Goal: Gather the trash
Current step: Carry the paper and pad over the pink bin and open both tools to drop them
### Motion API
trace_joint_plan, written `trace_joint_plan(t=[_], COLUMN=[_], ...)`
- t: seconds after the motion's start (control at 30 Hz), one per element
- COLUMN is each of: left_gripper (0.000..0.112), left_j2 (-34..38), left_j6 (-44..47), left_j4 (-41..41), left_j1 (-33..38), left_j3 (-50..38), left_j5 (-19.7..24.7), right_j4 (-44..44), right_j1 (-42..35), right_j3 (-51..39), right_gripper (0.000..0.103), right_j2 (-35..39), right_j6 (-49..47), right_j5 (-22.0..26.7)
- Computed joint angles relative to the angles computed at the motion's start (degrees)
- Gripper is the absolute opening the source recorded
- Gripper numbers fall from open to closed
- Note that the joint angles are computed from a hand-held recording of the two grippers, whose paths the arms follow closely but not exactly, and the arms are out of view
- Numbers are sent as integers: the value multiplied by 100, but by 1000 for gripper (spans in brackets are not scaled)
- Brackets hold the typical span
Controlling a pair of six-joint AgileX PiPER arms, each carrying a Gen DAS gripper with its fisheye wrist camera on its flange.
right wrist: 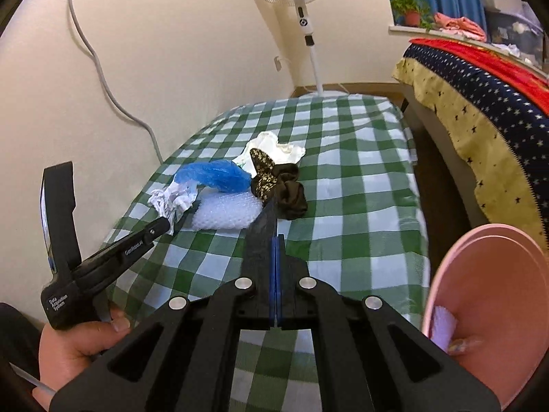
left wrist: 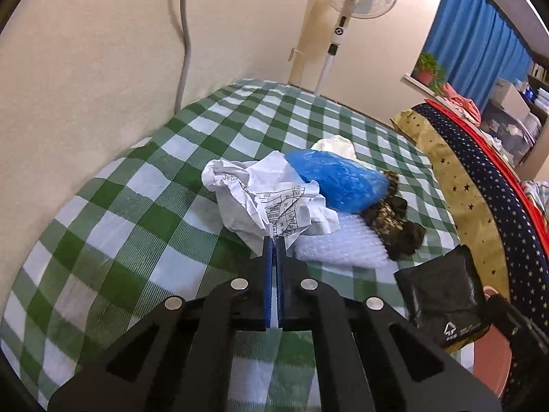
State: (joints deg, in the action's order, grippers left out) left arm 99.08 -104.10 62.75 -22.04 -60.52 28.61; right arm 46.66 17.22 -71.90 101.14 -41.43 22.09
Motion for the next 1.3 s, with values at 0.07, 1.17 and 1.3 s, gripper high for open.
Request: trace_joint_plan(t=[0.07, 1.17, 1.3], left_gripper=[2, 2, 2], left_j2=[-111, -1106, -1043], left_j6=[-69, -235, -220], left_j4=[60, 443, 497], left_j1=[-86, -2094, -2143], left_j3=[95, 490, 416], left_j5=[42, 1360, 1338], right_j4=[125, 2065, 2010], right_j1=[-27, -976, -1031], right_j3=[226, 2120, 2155], right_gripper=[0, 0, 0], right_j2=[-207, -2281, -2360], right_j6=[-143, -2172, -2148], right_j5=[-109, -683, -740])
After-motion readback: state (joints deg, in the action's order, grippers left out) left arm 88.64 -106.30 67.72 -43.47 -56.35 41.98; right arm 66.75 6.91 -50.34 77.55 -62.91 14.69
